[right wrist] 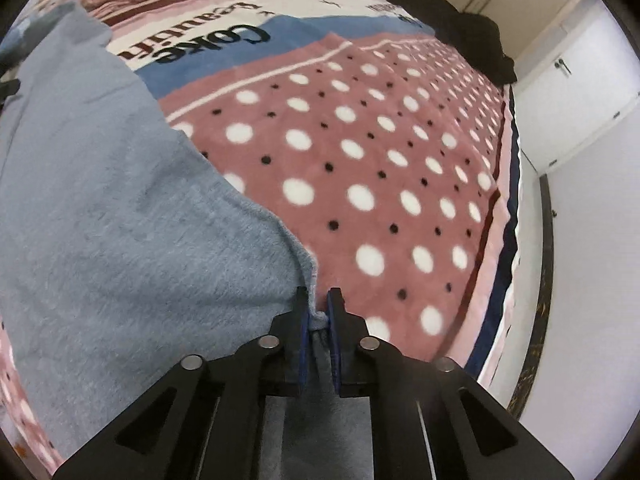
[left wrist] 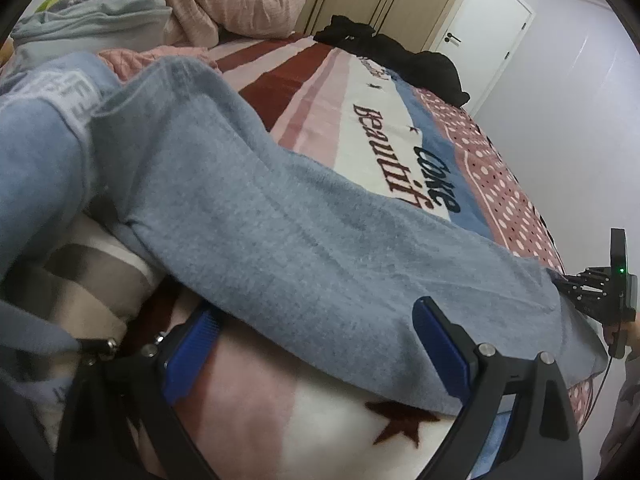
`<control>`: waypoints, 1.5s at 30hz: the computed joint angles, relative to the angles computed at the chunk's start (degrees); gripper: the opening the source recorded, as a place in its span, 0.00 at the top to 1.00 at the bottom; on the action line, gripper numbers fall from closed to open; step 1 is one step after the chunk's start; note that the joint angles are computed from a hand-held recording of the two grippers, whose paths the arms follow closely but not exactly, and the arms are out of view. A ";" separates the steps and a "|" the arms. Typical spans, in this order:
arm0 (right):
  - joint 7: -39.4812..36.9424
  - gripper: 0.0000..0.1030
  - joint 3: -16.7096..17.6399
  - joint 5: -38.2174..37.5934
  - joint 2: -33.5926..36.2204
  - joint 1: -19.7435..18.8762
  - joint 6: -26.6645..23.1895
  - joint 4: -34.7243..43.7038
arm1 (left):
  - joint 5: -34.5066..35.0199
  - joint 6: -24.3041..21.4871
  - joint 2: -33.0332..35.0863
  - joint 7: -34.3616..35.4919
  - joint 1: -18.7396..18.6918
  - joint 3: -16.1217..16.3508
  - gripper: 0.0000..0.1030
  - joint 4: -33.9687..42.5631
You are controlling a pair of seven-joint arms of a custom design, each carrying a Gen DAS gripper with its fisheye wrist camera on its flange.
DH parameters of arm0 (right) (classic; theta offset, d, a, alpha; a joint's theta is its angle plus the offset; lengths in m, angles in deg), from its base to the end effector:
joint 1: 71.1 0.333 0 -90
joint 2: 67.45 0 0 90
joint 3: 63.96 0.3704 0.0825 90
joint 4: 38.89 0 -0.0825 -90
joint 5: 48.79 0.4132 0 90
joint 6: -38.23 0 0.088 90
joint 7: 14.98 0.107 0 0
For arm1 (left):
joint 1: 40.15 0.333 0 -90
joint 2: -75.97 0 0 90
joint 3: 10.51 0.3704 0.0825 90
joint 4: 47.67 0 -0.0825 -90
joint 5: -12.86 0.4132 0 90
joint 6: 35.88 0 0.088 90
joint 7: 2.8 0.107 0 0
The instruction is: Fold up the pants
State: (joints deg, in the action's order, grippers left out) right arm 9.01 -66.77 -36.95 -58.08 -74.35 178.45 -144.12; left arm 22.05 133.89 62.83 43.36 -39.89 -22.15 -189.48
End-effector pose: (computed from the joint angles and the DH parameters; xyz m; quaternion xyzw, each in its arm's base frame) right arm 0.6738 -0.0693 0.5297 -0.9211 0.3109 -0.2060 0.1116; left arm 0.4942 -0.1153 0.4923 -0.7821 0.5144 -0.3112 0.1637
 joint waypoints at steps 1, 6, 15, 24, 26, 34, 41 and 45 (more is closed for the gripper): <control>0.74 0.86 -0.09 0.25 0.04 -0.06 -0.47 0.30 | -0.86 0.11 0.23 0.65 -0.60 0.58 0.09 0.03; 3.11 0.64 -0.89 8.20 -3.67 -2.22 -1.57 -1.39 | -5.47 2.04 1.27 0.68 -1.10 1.99 0.09 -0.03; -8.60 0.64 -6.77 27.34 -17.61 -3.11 -7.64 -14.59 | 10.69 4.18 3.62 -19.93 11.39 -6.36 0.16 2.45; -13.10 0.64 -11.40 38.37 -25.01 -1.74 -13.08 -22.67 | 39.48 -2.80 3.06 -45.07 17.04 -9.22 0.94 10.10; -13.42 0.64 -11.92 38.81 -26.04 -1.54 -14.27 -23.48 | 47.13 -8.07 -1.11 -51.53 18.12 -10.74 0.94 10.65; -14.34 0.64 -12.57 39.41 -26.03 -1.50 -16.88 -23.31 | 47.66 -19.38 -8.60 -48.22 13.41 -4.51 0.95 9.36; -12.38 0.63 -10.96 37.33 -20.52 -1.79 -18.33 -18.87 | 49.24 -10.24 -10.12 -44.30 10.29 -3.41 0.95 9.27; -11.00 0.57 -8.02 33.78 -15.81 -1.67 -12.17 -14.05 | 45.97 -2.37 -8.97 -39.27 8.71 -4.10 0.95 9.71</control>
